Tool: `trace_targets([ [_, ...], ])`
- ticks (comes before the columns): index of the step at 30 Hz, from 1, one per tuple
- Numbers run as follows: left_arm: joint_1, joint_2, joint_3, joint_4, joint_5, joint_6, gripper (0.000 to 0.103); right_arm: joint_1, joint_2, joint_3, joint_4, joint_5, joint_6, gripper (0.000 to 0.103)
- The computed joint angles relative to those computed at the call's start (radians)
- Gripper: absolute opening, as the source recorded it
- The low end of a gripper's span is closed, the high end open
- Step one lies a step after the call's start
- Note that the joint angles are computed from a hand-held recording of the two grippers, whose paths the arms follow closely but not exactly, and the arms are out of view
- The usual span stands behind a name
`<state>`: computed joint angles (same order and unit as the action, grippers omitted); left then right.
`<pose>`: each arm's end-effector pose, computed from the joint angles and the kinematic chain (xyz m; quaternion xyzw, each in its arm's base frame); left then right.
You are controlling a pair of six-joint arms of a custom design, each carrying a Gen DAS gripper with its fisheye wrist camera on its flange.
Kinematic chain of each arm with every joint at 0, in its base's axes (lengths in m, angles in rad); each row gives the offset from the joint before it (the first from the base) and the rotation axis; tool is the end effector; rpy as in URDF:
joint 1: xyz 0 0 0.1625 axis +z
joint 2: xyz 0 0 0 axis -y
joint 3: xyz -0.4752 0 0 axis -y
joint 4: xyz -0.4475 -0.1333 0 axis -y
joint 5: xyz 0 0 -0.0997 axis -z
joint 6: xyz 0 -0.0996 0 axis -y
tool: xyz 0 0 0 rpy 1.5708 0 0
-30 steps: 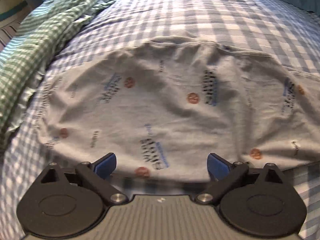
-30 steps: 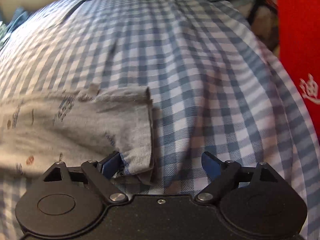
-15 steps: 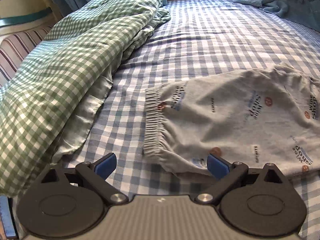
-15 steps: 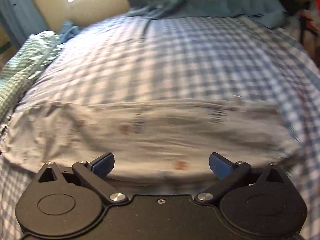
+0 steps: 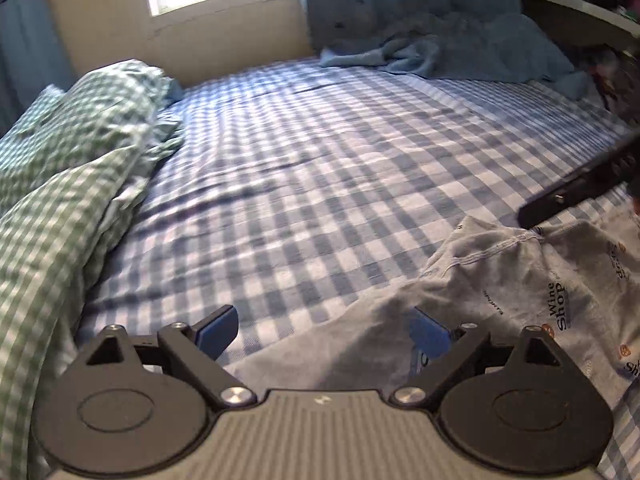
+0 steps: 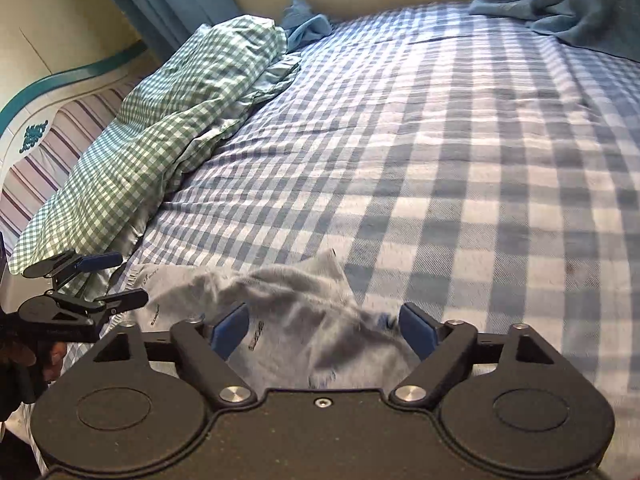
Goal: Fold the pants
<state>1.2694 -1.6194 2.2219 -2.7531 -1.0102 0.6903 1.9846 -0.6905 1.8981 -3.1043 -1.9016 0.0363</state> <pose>0.0368 -0.5091 0.3676 0.3686 0.8476 -0.2183 0.3132 0.3538 -0.5545 -0.0105 0.1564 -0.9610 0.1922 0.1227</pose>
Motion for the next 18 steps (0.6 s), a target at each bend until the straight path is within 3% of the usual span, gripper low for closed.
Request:
trace_targets([
  [4, 0.033, 0.087, -0.072, 0.125, -0.018, 0.076, 0.088, -0.045, 0.039, -0.094, 0.132, 0.043, 0.063, 0.062],
  [5, 0.041, 0.101, -0.082, 0.142, -0.020, 0.095, 0.087, -0.051, 0.045, -0.101, 0.139, 0.049, 0.067, 0.049],
  [6, 0.048, 0.111, -0.088, 0.155, -0.025, 0.111, 0.083, -0.052, 0.047, -0.098, 0.134, 0.048, 0.054, 0.027],
  [8, 0.071, 0.113, -0.112, 0.240, -0.066, 0.102, 0.058, -0.044, 0.051, -0.090, 0.120, 0.037, 0.004, 0.000],
  [9, 0.081, 0.110, -0.121, 0.278, -0.086, 0.080, 0.034, -0.033, 0.046, -0.070, 0.087, 0.031, -0.042, 0.000],
  [12, 0.085, 0.068, -0.076, 0.216, -0.101, 0.070, 0.019, 0.004, 0.032, -0.016, 0.016, 0.047, -0.138, 0.000],
  [18, 0.052, -0.001, 0.079, -0.037, -0.053, 0.177, 0.011, 0.052, 0.012, 0.075, 0.045, 0.049, -0.156, 0.000],
])
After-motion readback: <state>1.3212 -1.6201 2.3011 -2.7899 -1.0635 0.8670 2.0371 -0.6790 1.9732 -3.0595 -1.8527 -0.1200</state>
